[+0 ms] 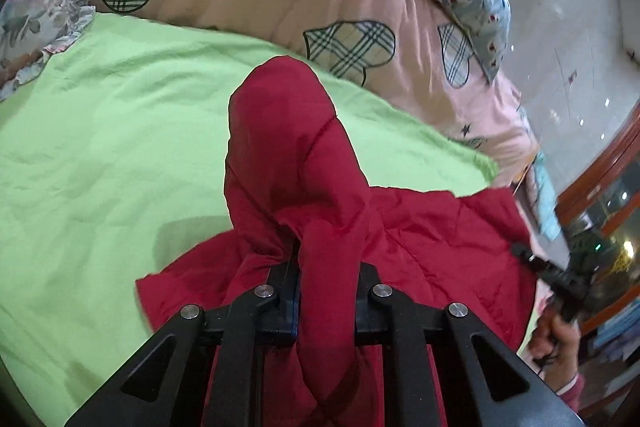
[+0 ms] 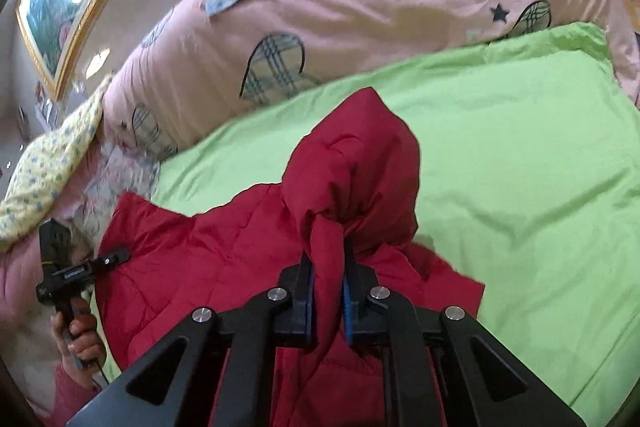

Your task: Fold large clothes

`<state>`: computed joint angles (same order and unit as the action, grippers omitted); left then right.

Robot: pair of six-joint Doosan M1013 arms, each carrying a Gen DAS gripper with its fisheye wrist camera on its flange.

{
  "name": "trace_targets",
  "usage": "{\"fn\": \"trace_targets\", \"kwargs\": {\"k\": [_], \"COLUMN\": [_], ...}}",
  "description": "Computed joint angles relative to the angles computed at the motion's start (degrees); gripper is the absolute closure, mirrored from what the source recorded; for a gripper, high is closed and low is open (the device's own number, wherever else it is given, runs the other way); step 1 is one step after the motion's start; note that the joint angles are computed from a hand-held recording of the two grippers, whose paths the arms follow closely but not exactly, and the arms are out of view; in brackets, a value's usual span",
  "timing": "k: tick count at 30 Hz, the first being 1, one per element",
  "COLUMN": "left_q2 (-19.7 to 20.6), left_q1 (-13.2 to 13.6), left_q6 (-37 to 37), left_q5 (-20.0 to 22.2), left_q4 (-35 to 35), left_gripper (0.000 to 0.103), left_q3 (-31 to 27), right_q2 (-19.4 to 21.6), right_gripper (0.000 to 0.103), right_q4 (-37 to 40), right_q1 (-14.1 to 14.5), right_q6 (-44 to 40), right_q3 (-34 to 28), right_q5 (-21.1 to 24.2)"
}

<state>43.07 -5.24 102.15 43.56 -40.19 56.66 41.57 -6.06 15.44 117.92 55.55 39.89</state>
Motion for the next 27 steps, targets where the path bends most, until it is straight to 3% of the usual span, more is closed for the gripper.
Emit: {"fn": "trace_targets", "kwargs": {"k": [3,7,16,18,25,27], "left_q2": [2.96,7.53,12.13,12.84,10.58,10.04], "left_q1": [1.26,2.85,3.94,3.48,-1.03,-1.49], "left_q6": [-3.27,-7.95,-9.84,-11.27,-22.65,-23.88], "left_q5": [4.03,9.19,10.82,10.29,8.79,8.40], "left_q4": [-1.97,-4.78,-5.78,-2.76,23.47,26.34], "left_gripper": [0.090,0.086,0.079,0.077,0.058,0.054], "left_q3": [-2.50,-6.66,-11.61,-12.78,-13.87,-13.48], "right_q2": [1.57,3.03,4.30,4.08,4.79,4.79], "right_gripper": [0.094,0.093,0.088,0.088,0.086,0.086], "right_q4": [-0.46,7.02,9.13,10.17,6.08,6.09], "right_q1": [-0.28,-2.34,-3.34,-3.68,-3.22,-3.28], "right_q6": [1.82,1.74,4.21,4.80,7.45,7.51], "right_q3": [-1.57,-1.29,-0.67,0.29,-1.15,-1.09], "right_q5": [2.29,3.41,3.05,1.90,3.98,3.87]}}
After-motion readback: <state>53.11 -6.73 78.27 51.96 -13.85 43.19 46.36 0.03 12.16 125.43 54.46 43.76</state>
